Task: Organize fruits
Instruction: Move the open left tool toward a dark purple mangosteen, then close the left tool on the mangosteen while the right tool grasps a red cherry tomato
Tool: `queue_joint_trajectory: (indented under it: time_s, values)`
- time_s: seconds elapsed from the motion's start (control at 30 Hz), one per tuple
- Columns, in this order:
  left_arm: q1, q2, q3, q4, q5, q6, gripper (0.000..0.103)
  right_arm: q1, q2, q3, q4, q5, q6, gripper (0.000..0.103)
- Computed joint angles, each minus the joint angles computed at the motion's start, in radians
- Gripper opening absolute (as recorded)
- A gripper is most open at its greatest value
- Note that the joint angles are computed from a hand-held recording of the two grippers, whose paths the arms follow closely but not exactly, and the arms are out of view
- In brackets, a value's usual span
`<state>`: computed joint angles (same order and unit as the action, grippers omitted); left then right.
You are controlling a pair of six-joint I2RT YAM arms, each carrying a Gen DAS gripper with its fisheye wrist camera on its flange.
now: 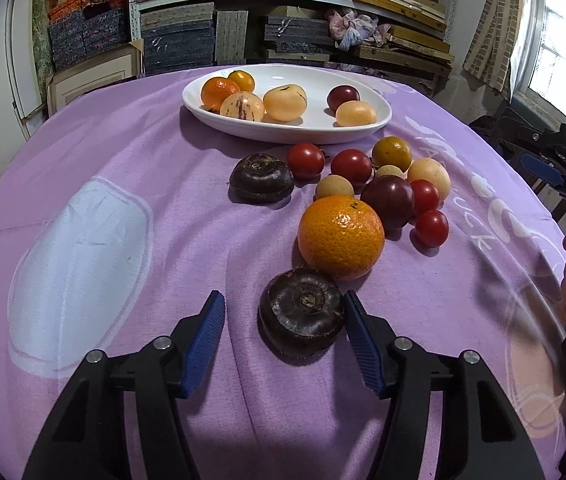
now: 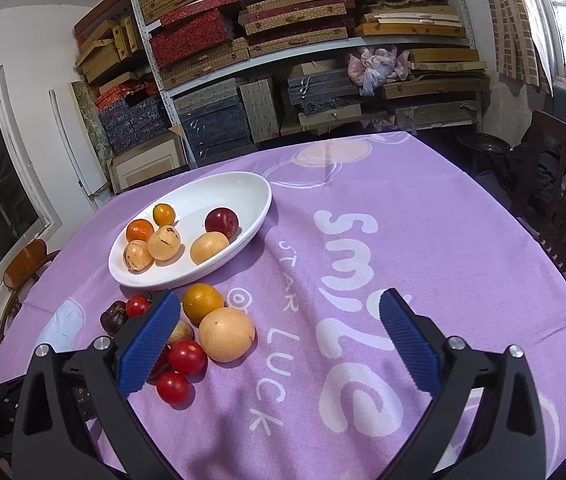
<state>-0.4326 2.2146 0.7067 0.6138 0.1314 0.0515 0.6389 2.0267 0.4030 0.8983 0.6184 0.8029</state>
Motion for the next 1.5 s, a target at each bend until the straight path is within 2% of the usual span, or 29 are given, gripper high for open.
queue_joint_trajectory:
  time_s: [0.27, 0.33, 0.43, 0.53, 0.63, 0.77, 0.83, 0.97, 1.03, 1.07, 1.17, 1.23, 1.4, 1.5]
  values:
    - [-0.008, 0.002, 0.001, 0.001, 0.033, 0.028, 0.059, 0.002, 0.013, 0.011, -0.002, -0.005, -0.001, 0.098]
    - [-0.013, -0.011, -0.036, 0.063, 0.019, 0.026, 0.056, 0.005, 0.022, 0.019, -0.005, -0.005, -0.003, 0.098]
    - [-0.046, -0.046, -0.125, 0.223, -0.066, 0.050, 0.056, -0.001, 0.033, 0.027, -0.006, -0.016, -0.003, 0.098]
    - [-0.059, -0.070, -0.128, 0.179, -0.017, 0.076, 0.056, -0.003, 0.038, 0.029, -0.004, -0.023, -0.003, 0.098]
    - [-0.093, -0.032, -0.120, 0.202, -0.086, 0.090, 0.056, -0.003, 0.036, 0.028, -0.006, -0.022, -0.002, 0.098]
    - [-0.058, -0.037, -0.105, 0.163, -0.038, 0.070, 0.056, -0.002, 0.038, 0.029, -0.003, -0.023, -0.002, 0.098]
    - [-0.054, -0.024, -0.088, 0.145, -0.046, 0.072, 0.058, -0.002, 0.038, 0.027, -0.003, -0.022, -0.003, 0.098]
    - [-0.013, -0.017, -0.062, 0.097, 0.042, 0.054, 0.058, 0.001, 0.042, 0.030, -0.004, -0.020, -0.001, 0.098]
    - [-0.005, -0.001, -0.017, 0.011, 0.106, 0.062, 0.058, 0.001, 0.041, 0.030, -0.003, -0.021, -0.002, 0.098]
    - [-0.013, 0.003, -0.011, 0.002, 0.099, 0.063, 0.058, 0.001, 0.040, 0.029, -0.005, -0.021, -0.002, 0.098]
    - [-0.018, 0.005, -0.012, 0.014, 0.090, 0.059, 0.052, 0.000, 0.043, 0.033, -0.004, -0.024, -0.008, 0.098]
    - [-0.004, 0.007, -0.011, 0.015, 0.098, 0.044, 0.041, 0.001, 0.047, 0.037, -0.004, -0.034, -0.022, 0.098]
    - [0.006, -0.001, -0.029, 0.030, 0.107, 0.053, 0.041, 0.023, 0.046, 0.061, -0.037, -0.043, -0.071, 0.098]
    - [0.002, -0.023, -0.084, 0.116, 0.075, 0.063, 0.041, 0.040, 0.042, 0.079, -0.071, -0.054, -0.111, 0.098]
